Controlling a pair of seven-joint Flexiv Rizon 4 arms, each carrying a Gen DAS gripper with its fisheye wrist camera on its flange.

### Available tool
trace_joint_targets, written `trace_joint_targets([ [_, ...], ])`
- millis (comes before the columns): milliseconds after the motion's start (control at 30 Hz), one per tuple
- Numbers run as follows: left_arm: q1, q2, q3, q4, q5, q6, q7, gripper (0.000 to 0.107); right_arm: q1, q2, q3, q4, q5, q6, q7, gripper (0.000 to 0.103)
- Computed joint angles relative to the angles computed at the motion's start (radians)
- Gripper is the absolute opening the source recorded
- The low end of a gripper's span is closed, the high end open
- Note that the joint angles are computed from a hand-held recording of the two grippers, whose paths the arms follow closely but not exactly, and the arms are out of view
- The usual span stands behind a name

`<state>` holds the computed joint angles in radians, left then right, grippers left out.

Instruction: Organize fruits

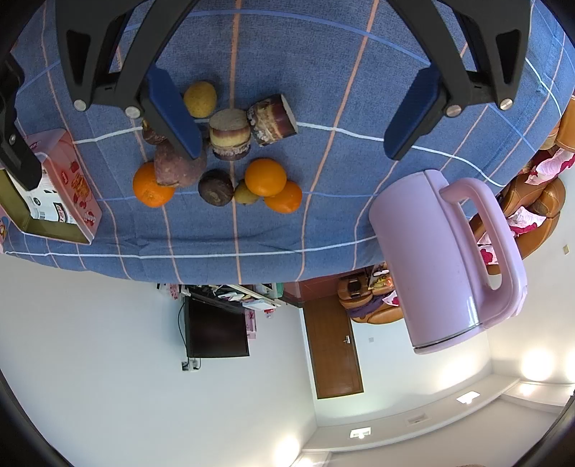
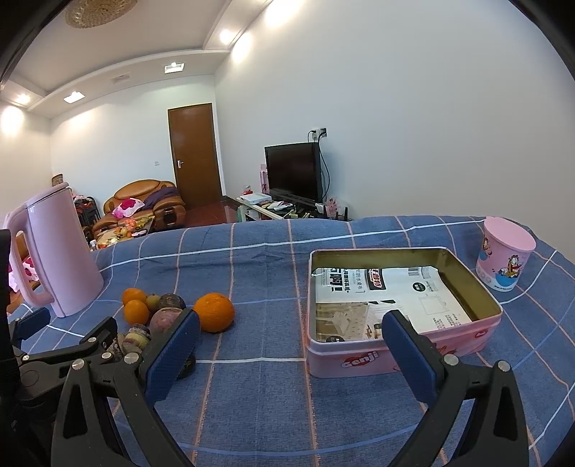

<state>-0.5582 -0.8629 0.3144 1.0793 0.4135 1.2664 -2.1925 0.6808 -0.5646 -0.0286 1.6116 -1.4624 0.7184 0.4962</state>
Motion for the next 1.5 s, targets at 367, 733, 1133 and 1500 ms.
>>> trace_joint_targets([
  [367,-0.007,0.001,0.022,-0.010,0.010,-0.026,-0.016,0.103,-0.010,0.000,0.000,0.004,-0.017,0.031,0.008,0.102],
  [733,0.111,0.037,-0.045,-0.023,0.017,-0.192,-0.126,0.095,-0.064,-0.062,0.004,-0.062,0.004,0.301,-0.112,0.066],
  [1133,0.209,0.012,-0.250,0.010,-0.192,-0.177,0.245,0.077,-0.110,-0.267,0.095,-0.289,0.466,0.485,-0.535,0.061],
  [1500,0.246,-0.015,-0.364,0.026,-0.422,-0.176,0.524,0.078,-0.113,-0.304,0.110,-0.314,0.702,0.599,-0.665,0.044],
])
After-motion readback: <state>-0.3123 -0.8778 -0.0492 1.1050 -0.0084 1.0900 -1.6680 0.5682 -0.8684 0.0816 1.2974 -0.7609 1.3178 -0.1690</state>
